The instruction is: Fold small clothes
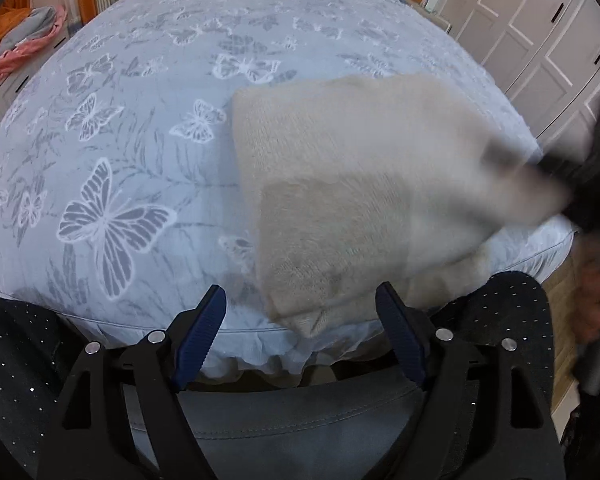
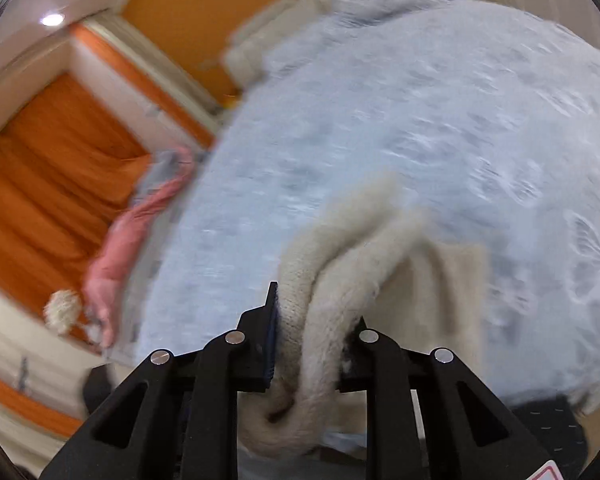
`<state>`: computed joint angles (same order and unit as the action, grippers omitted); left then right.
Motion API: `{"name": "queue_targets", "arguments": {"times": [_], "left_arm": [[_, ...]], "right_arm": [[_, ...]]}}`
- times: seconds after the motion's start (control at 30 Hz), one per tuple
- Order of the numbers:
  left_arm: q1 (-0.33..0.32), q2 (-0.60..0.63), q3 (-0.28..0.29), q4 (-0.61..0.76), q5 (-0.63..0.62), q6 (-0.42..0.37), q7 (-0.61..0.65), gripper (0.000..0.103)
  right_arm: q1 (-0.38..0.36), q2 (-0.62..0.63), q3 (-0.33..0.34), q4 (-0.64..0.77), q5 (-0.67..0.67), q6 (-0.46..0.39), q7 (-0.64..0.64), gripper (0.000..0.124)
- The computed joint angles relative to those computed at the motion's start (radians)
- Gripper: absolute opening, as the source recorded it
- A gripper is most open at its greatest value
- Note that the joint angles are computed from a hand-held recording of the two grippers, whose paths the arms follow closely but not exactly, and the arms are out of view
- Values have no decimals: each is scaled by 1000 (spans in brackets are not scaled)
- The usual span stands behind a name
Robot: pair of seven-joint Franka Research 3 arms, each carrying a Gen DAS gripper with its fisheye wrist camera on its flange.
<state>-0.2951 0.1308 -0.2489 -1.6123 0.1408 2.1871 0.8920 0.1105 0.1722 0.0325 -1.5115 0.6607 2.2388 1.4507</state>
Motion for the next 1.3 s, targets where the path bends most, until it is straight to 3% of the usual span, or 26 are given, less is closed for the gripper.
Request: {"name": "queue_targets", "arguments": {"times": [0.1,0.13,0.2,0.27,0.33,0.43,0.57,0.6,0.67,0.7,0.8,0.87,0.93,1.03,1.1,1.23,1.3], "left_arm": [[-1,10,0,13,-1,-26,-3,75],[-1,5,1,10,1,-20,-4,75],[-4,6,1,20,20,-26,-4,75],[-12,23,0,50,47,-45,2,75],[-20,46,-1,82,65,-64,11,75],[-36,83,-3,132,88,-88,14,75],[-57,115,-2,181,111,-127,19,75],[-61,119,-2,187,116,-134,24,75],[-67,122,-1,193,124,-147,29,75],[-69,123,0,194,126,-150,32,75],[-72,127,3,192,131,-165,27,75],[-73,130,4,193,128,-174,20,75],[-73,132,4,193,124,-178,14,75],[-78,134,3,196,135,-189,20,75],[-80,130,4,191,141,-193,20,75],[-77,136,3,195,129,-207,14,75],[-79,138,4,198,137,-210,14,75]], "right_arm": [[6,135,-39,71,-242,-251,210,21],[1,131,-41,52,-235,-266,223,22],[-9,52,-33,-50,-186,-165,213,31],[23,-21,-42,-108,-299,-63,266,44],[35,-59,-36,-132,-354,-2,263,49],[26,-15,-21,-46,-293,-79,165,51],[46,93,-14,53,-333,-195,184,52],[47,98,-14,48,-328,-197,191,49],[54,105,-10,50,-321,-185,206,14],[43,93,-9,39,-298,-178,189,13],[-4,13,9,-34,-90,-49,71,10],[-10,-32,1,-57,-37,15,40,9],[-12,-21,-14,-52,-56,-11,60,9],[44,49,-70,-24,-335,-169,168,8],[13,13,-34,-88,-289,-127,172,9],[17,-47,-32,-143,-259,-45,225,25],[17,-71,-35,-165,-272,-22,246,47]]}}
